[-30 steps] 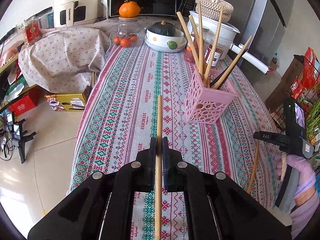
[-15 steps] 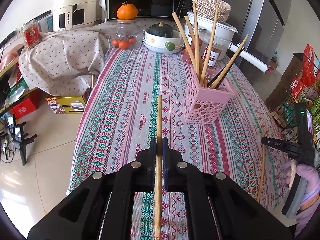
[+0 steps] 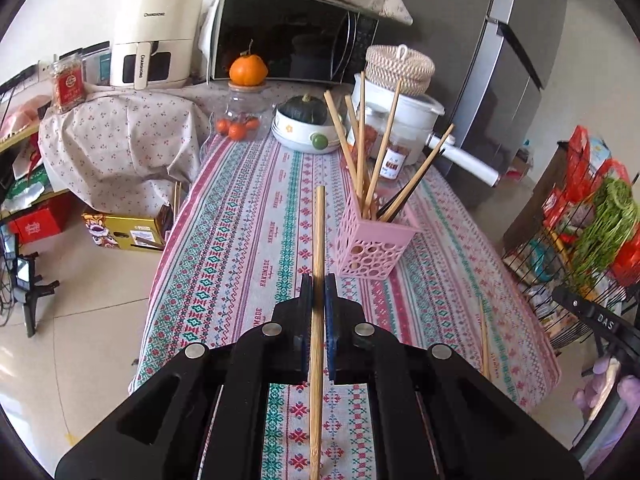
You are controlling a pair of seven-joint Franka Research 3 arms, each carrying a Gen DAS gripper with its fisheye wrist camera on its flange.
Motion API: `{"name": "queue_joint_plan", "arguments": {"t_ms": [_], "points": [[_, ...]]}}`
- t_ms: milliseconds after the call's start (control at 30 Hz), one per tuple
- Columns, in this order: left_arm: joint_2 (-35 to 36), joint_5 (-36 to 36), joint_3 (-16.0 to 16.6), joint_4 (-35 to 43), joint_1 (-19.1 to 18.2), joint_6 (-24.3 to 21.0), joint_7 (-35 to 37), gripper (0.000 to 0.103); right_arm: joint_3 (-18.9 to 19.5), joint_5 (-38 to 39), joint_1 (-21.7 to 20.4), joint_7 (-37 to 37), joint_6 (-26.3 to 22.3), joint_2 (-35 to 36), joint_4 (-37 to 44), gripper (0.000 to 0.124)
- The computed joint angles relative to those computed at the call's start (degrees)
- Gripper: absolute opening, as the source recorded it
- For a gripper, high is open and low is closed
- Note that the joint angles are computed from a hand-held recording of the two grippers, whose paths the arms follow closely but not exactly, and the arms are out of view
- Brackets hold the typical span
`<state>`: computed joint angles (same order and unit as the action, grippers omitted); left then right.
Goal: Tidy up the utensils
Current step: 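Lift both held bamboo chopsticks toward the pink holder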
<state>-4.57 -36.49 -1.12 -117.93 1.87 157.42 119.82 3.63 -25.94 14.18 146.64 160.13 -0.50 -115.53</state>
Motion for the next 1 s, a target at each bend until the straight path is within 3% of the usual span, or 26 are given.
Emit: {"name": "queue_joint_plan", "arguments": {"t_ms": [100,200,300,367,433,533,600,667,700,733,767,833,867,900,967,1000], "points": [[-1.28,-2.02,0.39,-1.01,-0.24,0.75,0.84,0.005,0.34,-0.29,-0.5,0.13,3.26,-3.02,-3.04,0.007],[-1.69,-2.18,0.81,-1.44,-0.48,1.07,0.39,0.005,0.41,6.99,-0.92,-4.52,0.43,-2.08,-1.63,0.008],[-1.14,-1.75,0.84,-0.96,-0.64,0.98,-0.45,0.005,-0.43,24.65,-1.38,-17.87,-10.27,3.73,6.36,0.038],[-1.03,-2.71,0.79,-0.68,-0.92,0.57,0.35,0.005,-1.68,26.82,-1.14,-17.45,-12.0,7.27,10.07,0.069],[-0.94,-3.36,0.65,-0.47,-1.18,0.61,1.49,0.005,-2.3,27.89,-1.02,-18.81,-16.57,12.26,16.25,0.075],[-0.48,-3.9,0.61,0.15,-1.14,0.29,2.62,0.005,-3.55,27.39,0.08,-18.36,-27.0,21.38,28.22,0.075],[0.03,-4.09,0.63,0.89,-0.77,-0.61,2.53,0.005,-4.0,28.02,0.7,-18.04,-34.94,28.01,36.96,0.075],[0.52,-4.27,0.64,1.77,-0.17,-1.75,2.26,0.005,-4.75,27.44,1.79,-17.03,-37.88,31.0,40.13,0.073],[0.69,-4.22,0.59,2.18,0.14,-2.31,2.09,0.005,-5.92,24.55,3.5,-16.1,-36.81,31.08,39.72,0.068],[0.87,-4.11,0.56,2.59,0.47,-2.88,1.94,0.005,-6.86,21.37,5.1,-15.9,-36.02,31.16,39.54,0.054],[0.95,-4.0,0.46,2.81,0.74,-3.22,1.81,0.005,-8.11,17.01,7.25,-15.54,-37.84,31.9,40.65,0.049],[0.95,-4.13,0.3,2.99,1.16,-3.85,1.7,0.005,-8.7,13.44,8.82,-14.52,-35.67,30.58,37.95,0.037],[0.82,-4.38,0.23,2.92,1.26,-4.07,1.9,0.005,-8.53,13.12,8.79,-14.24,-34.78,29.98,36.93,0.016],[0.66,-4.46,0.12,2.78,1.29,-4.06,2.09,0.005,-7.83,14.16,8.07,-14.59,-32.85,28.89,35.04,0.008],[0.2,-4.6,-0.08,2.14,1.12,-3.28,2.8,0.005,-7.09,16.04,7.03,-14.25,-30.01,26.95,31.73,0.006],[0.14,-4.86,-0.01,2.06,1.04,-3.22,3.17,0.005,-6.34,17.95,5.97,-14.66,-25.65,24.8,27.79,0.006]]}}
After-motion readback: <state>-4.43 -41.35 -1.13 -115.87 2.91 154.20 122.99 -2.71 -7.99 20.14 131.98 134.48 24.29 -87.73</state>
